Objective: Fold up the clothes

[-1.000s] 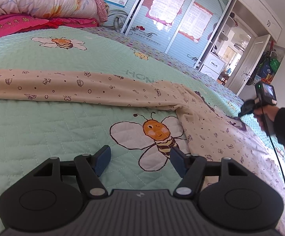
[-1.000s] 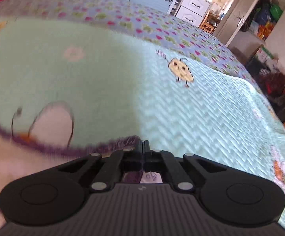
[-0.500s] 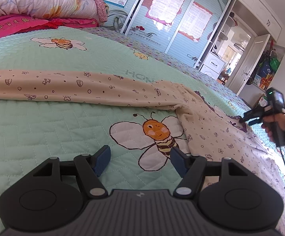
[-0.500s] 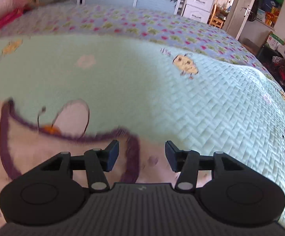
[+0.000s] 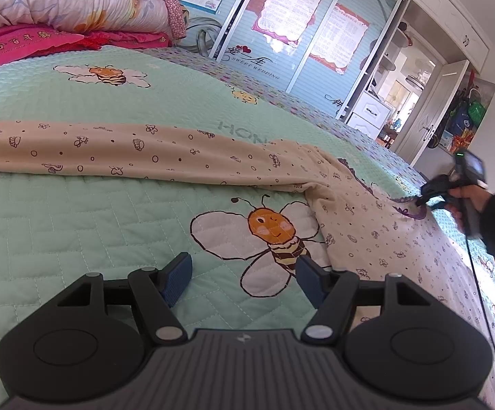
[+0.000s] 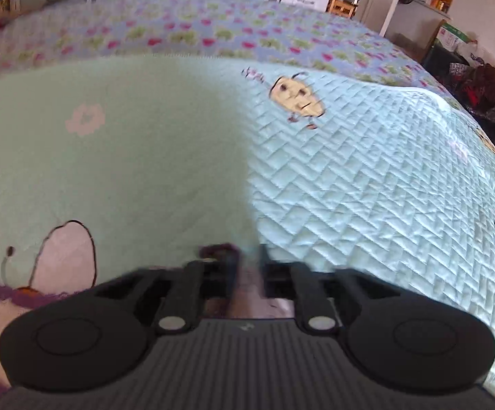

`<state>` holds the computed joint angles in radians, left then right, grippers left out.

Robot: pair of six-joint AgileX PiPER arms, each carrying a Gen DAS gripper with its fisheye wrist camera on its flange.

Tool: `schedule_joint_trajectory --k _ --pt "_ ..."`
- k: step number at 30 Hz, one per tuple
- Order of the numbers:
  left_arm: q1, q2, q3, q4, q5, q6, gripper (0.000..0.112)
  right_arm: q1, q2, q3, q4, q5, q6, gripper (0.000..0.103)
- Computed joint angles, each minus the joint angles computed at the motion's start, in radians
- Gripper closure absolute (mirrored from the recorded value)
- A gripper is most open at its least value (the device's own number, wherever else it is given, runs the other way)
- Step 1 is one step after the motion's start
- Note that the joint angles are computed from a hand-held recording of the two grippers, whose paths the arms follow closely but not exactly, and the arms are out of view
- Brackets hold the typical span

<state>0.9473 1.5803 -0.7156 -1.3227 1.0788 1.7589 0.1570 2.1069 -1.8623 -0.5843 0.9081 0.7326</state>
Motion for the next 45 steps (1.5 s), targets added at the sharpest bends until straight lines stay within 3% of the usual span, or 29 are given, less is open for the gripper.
schedule_joint_trajectory --k 3,5,8,11,16,18,19,21,22,25,28,31,34,35,36,37,39,41,45 --pt "-0.001 -0.003 0.001 0.000 -0.002 0.001 0.042 -0.027 -0.199 0.259 -0.072 -0.137 0.110 0.031" --pt "-0.001 -0.003 0.001 0.001 -0.002 0.000 0.042 -0.083 -0.330 0.402 0.000 -0.236 0.098 0.026" --pt "-0.003 -0.007 0.004 -0.001 -0.008 0.005 0.042 -0.188 -0.467 0.569 0.296 -0.380 -0.141 0.026" --pt "-0.007 -0.010 0.009 -0.005 -0.015 0.013 0.042 -0.220 -0.493 0.643 0.409 -0.496 -0.220 0.025" --pt "-0.006 -0.006 0.008 -0.007 -0.011 0.013 0.042 -0.106 -0.309 0.420 0.191 -0.376 -0.063 0.025" --pt "-0.003 -0.002 0.004 -0.005 -0.006 0.008 0.042 -0.091 -0.263 0.338 0.254 -0.374 -0.093 0.025" --pt "-0.002 -0.001 0.003 -0.004 -0.003 0.006 0.042 -0.098 -0.260 0.333 0.332 -0.420 -0.119 0.025" --pt "0.000 0.001 0.000 -0.002 0.001 0.000 0.042 -0.093 -0.273 0.357 0.368 -0.504 -0.081 0.025" --pt "0.000 0.001 -0.001 -0.001 0.003 -0.001 0.042 -0.088 -0.285 0.360 0.326 -0.498 -0.041 0.025" --pt "0.001 0.001 0.000 0.000 0.006 -0.004 0.042 -0.063 -0.306 0.357 0.098 -0.363 0.094 0.025" --pt "-0.001 -0.002 0.004 -0.002 0.001 0.000 0.042 -0.114 -0.332 0.406 0.083 -0.260 0.011 0.025" --pt "-0.003 -0.004 0.006 -0.005 -0.003 0.006 0.042 -0.210 -0.373 0.510 0.208 -0.310 -0.120 0.025" --pt "-0.002 -0.002 0.006 -0.005 -0.001 0.006 0.041 -0.235 -0.361 0.556 0.199 -0.330 -0.158 0.025" --pt "-0.002 -0.001 0.005 -0.005 0.000 0.006 0.041 -0.238 -0.350 0.560 0.223 -0.327 -0.191 0.027" --pt "-0.001 -0.001 0.005 -0.005 0.000 0.006 0.041 -0.249 -0.338 0.560 0.286 -0.331 -0.258 0.046" --pt "-0.001 0.000 0.005 -0.005 0.001 0.006 0.041 -0.263 -0.341 0.581 0.356 -0.365 -0.329 0.056" --pt "0.000 0.001 0.004 -0.005 0.002 0.006 0.041 -0.266 -0.343 0.595 0.418 -0.411 -0.397 0.098" --pt "0.001 0.002 0.003 -0.004 0.004 0.006 0.041 -0.258 -0.325 0.567 0.411 -0.394 -0.395 0.102" --pt "0.002 0.004 0.003 -0.004 0.005 0.007 0.041 -0.255 -0.301 0.514 0.210 -0.364 -0.149 0.102"
